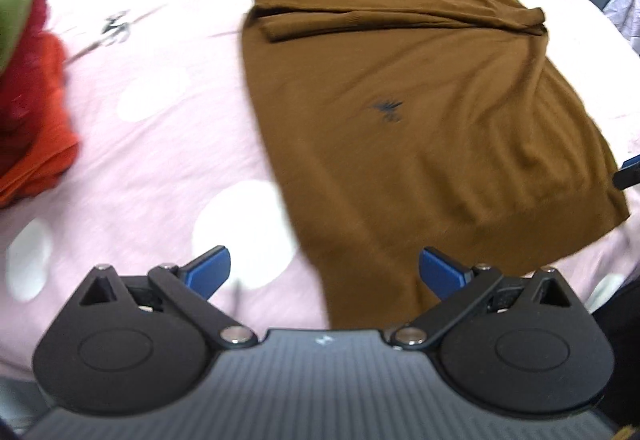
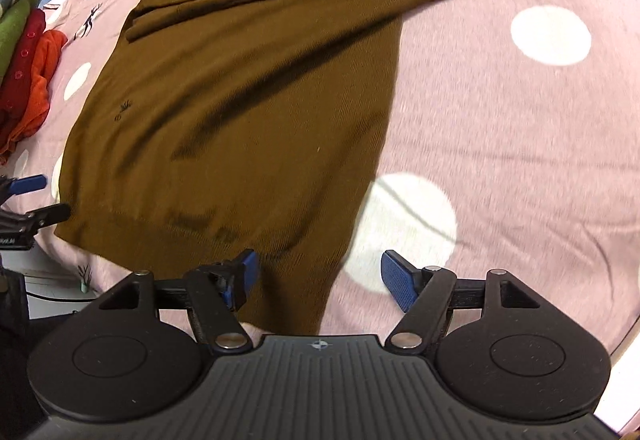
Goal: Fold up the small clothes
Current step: 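Move both open grippers to the sweater's hem, then grasp the hem with both grippers and fold it up toward the collar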
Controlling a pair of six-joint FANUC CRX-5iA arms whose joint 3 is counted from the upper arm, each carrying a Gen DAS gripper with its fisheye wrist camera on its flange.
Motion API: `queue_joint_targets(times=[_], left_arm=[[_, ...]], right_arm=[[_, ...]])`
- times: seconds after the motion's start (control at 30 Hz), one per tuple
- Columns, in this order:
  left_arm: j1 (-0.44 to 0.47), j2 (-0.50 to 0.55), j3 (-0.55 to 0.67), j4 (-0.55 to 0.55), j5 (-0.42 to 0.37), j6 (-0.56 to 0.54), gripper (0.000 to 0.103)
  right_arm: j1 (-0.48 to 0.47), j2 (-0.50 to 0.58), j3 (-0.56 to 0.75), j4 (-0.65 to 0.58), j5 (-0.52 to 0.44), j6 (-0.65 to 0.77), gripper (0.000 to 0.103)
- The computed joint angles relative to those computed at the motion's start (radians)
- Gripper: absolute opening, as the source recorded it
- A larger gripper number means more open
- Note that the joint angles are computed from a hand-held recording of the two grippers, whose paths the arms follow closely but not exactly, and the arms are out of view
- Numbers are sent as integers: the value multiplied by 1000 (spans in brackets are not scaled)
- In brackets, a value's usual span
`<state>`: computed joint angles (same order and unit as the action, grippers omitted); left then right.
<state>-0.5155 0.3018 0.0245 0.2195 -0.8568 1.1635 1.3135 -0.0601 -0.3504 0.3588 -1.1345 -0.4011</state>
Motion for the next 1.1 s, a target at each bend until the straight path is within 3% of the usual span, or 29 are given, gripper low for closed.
queue_joint_targets(times=[0.13,0.23,0.4,0.5,0.53,0.63,0.7,0.73,0.83,0.87,0.9,0.93,0.97,1.0,1.1], left_arm=[[26,-8,-5,-4,-63,42,94],[54,13,-8,101,-116,44,78],[48,39,3,179,-126,26,71],[35,68,31,185,-152,38,49],[30,77,43,178,-159,49,44],[12,106,89,144,-180,67,42],[3,118,117,117,-198,73,33],[-1,126,134,104,-210,79,21],[1,142,149,114,-230,64,10],[0,145,155,113,-235,61,9],[-4,149,164,105,-241,61,9],[-10,153,172,96,-245,61,8],[-14,157,181,89,-250,63,8],[-16,162,190,86,-255,65,7],[-12,174,212,98,-265,77,7]], right_arm=[[2,5,0,0,12,-32,103],[1,15,9,4,11,-45,103],[12,16,6,16,4,-99,103],[21,11,-2,23,1,-142,103],[25,11,-4,28,-1,-155,103],[29,12,-8,33,-1,-163,103],[30,11,-10,36,5,-166,103],[32,9,-15,41,11,-170,102],[28,12,-17,39,31,-147,89],[26,16,-11,35,26,-128,74],[23,21,-3,29,17,-104,48],[21,23,1,25,17,-86,36],[17,17,-6,20,34,-76,16],[12,4,-21,16,66,-76,9],[16,-6,-34,34,70,-94,7]])
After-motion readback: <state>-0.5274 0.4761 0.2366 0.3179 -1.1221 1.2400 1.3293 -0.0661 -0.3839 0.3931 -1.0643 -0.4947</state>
